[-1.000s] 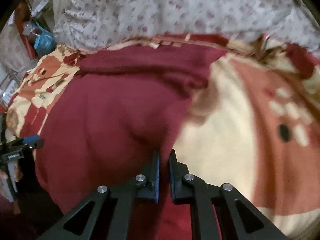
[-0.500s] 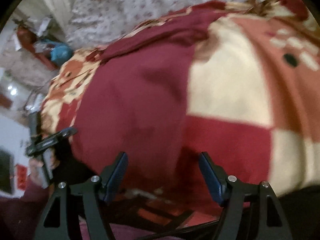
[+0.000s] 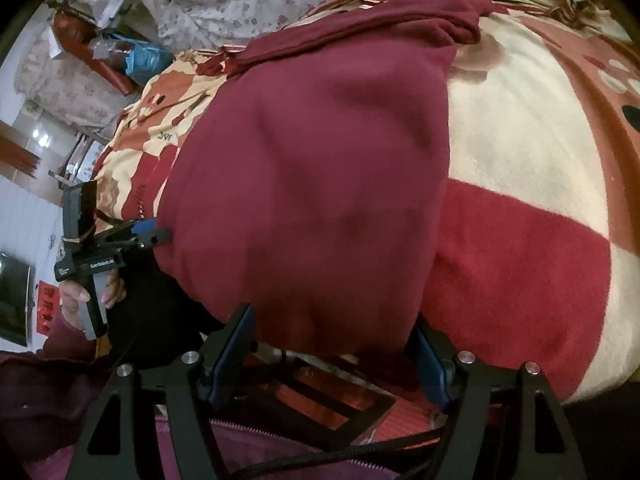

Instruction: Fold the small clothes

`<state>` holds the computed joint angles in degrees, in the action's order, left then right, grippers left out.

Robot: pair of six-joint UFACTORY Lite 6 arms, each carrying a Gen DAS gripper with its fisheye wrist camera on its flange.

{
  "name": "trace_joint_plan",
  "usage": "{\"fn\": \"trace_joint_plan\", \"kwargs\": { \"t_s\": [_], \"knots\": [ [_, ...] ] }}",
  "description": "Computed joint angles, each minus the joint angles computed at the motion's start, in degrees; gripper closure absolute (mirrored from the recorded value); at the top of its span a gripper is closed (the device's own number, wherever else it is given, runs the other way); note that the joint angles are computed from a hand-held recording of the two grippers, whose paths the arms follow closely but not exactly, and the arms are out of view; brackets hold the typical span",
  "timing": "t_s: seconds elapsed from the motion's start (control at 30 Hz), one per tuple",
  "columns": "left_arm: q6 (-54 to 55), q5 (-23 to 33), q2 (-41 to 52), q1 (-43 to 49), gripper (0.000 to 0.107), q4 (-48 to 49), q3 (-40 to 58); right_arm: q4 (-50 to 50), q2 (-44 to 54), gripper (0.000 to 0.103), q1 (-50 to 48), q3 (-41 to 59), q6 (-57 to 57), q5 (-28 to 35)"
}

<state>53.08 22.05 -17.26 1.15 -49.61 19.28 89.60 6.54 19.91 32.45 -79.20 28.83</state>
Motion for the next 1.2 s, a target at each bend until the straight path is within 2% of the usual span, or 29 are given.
{"fn": "trace_joint_plan", "kwargs": {
  "t_s": [0.03, 0.07, 0.1, 0.13, 0.2, 0.27, 0.37, 0.47, 0.6, 0.77, 0.9, 0.97, 1.03, 1.1, 1.13, 1.17, 1.2],
  "knots": [
    [0.08, 0.15, -0.30, 0.11, 0.061, -0.14, -0.14, -0.10, 0.26, 0.036, 0.22, 0.18, -0.09, -0.24],
    [0.67, -0.05, -0.76, 0.02, 0.069, -0.40, -0.54, -0.78, 0.14, 0.055, 0.42, 0.33, 0.19, -0.59],
    [2.04, 0.81, -1.30, 0.54, 0.083, -1.11, -0.87, -1.04, -0.19, 0.074, 0.32, 0.25, -0.14, -0.47],
    [3.00, 1.75, -1.32, 1.10, 0.091, -1.78, -0.83, -0.86, -0.53, 0.075, -0.11, 0.02, -0.58, 0.19],
    [3.17, 3.81, -2.30, 2.48, 0.094, -2.20, -0.70, -2.05, -1.52, 0.082, -1.19, -0.03, -0.36, 1.81],
    [3.67, 7.65, -4.28, 4.61, 0.095, -2.97, 0.38, -2.27, -4.12, 0.084, -2.09, -0.36, -0.62, 3.45],
    [5.47, 15.18, -7.55, 10.07, 0.095, -3.79, 5.50, -0.73, -7.38, 0.085, -6.62, 0.18, -2.30, 9.81],
    [7.45, 17.44, -3.40, 12.08, 0.095, -7.22, 12.76, 2.43, -7.26, 0.085, -10.74, 3.54, -3.85, 15.18],
    [7.53, 13.46, 7.60, 9.56, 0.095, -10.20, 23.96, 6.27, -2.01, 0.088, -11.17, 11.39, -3.33, 15.01],
    [6.42, 9.66, 21.08, 5.93, 0.095, -11.90, 38.92, 3.71, 6.35, 0.089, -13.23, 23.84, 1.75, 13.02],
    [-0.20, 6.14, 35.55, 2.82, 0.095, -8.97, 55.26, 3.09, 16.56, 0.089, -15.54, 38.15, 7.49, 11.54],
    [-7.53, 5.47, 44.61, 1.58, 0.095, -3.94, 66.25, 2.84, 23.60, 0.089, -16.16, 46.43, 10.78, 10.67],
    [-17.37, 7.34, 53.34, 0.87, 0.095, 4.10, 78.24, -0.98, 31.57, 0.089, -16.67, 56.81, 17.21, 9.52],
    [-22.25, 8.51, 63.23, 0.62, 0.095, 6.14, 90.24, -2.86, 41.89, 0.089, -17.51, 68.81, 22.83, 8.97],
    [-25.19, 10.55, 67.76, 0.82, 0.093, 7.46, 96.23, -7.09, 46.26, 0.089, -17.57, 74.80, 28.82, 7.71],
    [-26.91, 12.15, 72.75, 1.22, 0.093, 7.37, 102.23, -12.23, 50.41, 0.081, -17.85, 80.60, 34.82, 7.23],
    [-29.87, 15.04, 76.62, 1.40, 0.089, 9.67, 108.22, -15.66, 52.64, 0.061, -18.57, 84.01, 39.48, 7.63]
  ]
}}
